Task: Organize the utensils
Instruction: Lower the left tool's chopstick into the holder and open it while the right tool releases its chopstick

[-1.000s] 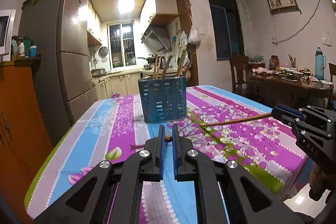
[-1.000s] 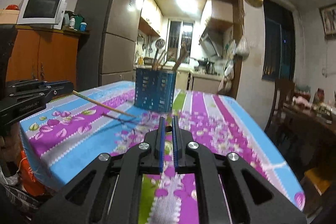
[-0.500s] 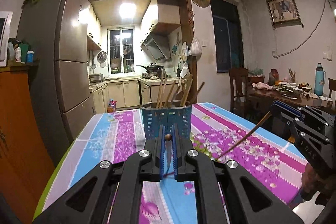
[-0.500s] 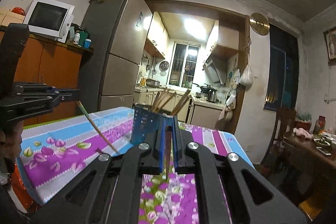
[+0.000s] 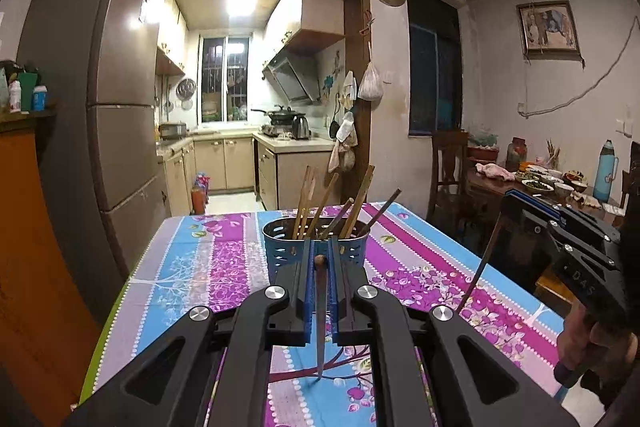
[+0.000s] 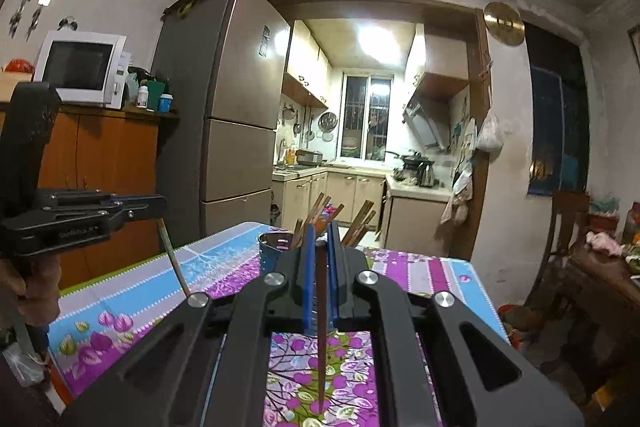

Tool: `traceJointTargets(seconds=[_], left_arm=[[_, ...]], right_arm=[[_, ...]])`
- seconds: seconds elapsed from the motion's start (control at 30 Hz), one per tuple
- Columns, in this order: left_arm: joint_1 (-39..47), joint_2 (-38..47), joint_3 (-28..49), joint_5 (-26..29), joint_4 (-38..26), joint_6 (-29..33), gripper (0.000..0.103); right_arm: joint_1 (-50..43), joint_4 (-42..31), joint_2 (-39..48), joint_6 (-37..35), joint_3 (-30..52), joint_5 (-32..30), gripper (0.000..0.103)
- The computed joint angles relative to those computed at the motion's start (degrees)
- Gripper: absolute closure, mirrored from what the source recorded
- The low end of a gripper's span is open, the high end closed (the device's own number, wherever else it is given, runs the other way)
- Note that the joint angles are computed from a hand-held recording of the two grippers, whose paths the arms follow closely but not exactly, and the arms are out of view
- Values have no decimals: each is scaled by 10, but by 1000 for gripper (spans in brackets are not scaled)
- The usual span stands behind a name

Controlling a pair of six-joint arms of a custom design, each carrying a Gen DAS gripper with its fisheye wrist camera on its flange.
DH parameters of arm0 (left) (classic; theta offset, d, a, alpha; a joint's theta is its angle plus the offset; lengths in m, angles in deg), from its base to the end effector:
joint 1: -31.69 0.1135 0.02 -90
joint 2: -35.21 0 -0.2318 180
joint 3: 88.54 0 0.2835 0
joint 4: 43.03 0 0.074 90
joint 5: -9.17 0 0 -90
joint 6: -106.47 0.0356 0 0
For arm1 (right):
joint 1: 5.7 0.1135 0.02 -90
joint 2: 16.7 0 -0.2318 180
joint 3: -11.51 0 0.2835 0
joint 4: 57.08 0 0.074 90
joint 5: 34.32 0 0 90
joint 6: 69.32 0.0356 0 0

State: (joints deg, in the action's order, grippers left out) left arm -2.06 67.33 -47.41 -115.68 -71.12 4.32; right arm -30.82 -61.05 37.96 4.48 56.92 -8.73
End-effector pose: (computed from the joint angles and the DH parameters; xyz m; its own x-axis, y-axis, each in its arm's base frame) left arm 0.1786 -0.0949 0.2474 -0.2672 -0.0292 -0.9632 -0.0505 0.9986 -0.0163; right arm 0.2425 -0.0782 0.2366 -0.0282 -0.1199 -0.9924 -0.6451 0.7606 -0.0735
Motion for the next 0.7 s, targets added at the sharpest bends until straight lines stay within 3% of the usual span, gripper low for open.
traceJointTargets(seconds=[0.17, 0.43, 0.7], left_arm=[[28, 18, 38, 42, -19, -7, 95], [22, 57, 96, 24, -42, 0, 95], [80, 123, 206, 64, -32, 35, 95]], right_arm=[[13, -48, 32, -4, 52, 7, 98], [28, -77, 32, 0, 81, 15, 98], [53, -56, 56, 74, 146, 26, 98]])
